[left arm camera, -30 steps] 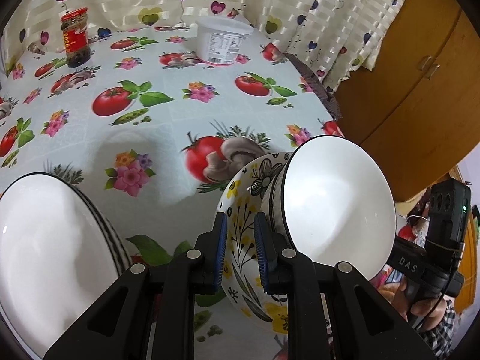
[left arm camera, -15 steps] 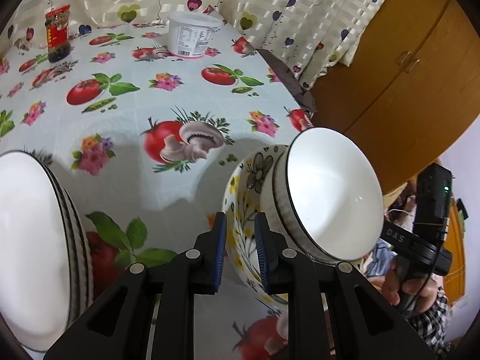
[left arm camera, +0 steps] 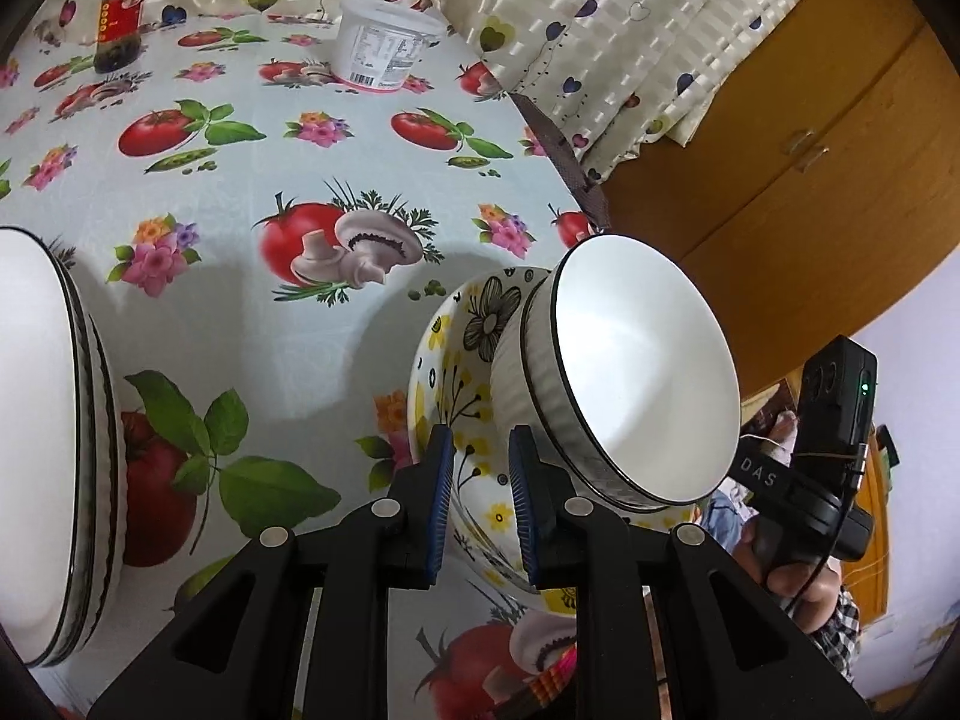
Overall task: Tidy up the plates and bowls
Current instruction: 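Carry the floral plate with bowls toward the white plate stack with both grippers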
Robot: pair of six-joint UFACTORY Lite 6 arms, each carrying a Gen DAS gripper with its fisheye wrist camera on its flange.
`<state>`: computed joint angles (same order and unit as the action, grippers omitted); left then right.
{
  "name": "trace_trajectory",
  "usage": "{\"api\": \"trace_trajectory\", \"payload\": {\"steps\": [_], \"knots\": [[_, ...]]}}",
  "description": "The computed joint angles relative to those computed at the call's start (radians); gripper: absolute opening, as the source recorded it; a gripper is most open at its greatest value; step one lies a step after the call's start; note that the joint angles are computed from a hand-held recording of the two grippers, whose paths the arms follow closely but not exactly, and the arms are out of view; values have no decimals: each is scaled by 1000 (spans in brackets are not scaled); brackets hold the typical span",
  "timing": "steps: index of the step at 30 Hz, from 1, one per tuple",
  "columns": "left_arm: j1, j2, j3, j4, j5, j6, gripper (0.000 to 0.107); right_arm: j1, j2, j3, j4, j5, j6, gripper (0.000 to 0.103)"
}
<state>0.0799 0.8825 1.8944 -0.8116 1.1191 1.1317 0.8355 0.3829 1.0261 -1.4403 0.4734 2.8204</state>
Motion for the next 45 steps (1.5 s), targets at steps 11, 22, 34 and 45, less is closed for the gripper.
{"api": "trace_trajectory", "payload": {"steps": [11, 22, 34, 45], "knots": [[32, -76, -87, -12, -21, 99, 21, 5, 20, 25, 44, 9, -41, 14], [5, -49, -105, 44, -84, 48, 50, 3, 17, 20, 31, 6, -27, 15], [-14, 51, -12, 36, -78, -42, 32, -2, 8, -3, -2, -9, 38, 29], [-27, 25, -55, 4, -117, -14, 12, 34, 48, 68, 90, 70, -108, 14]]}}
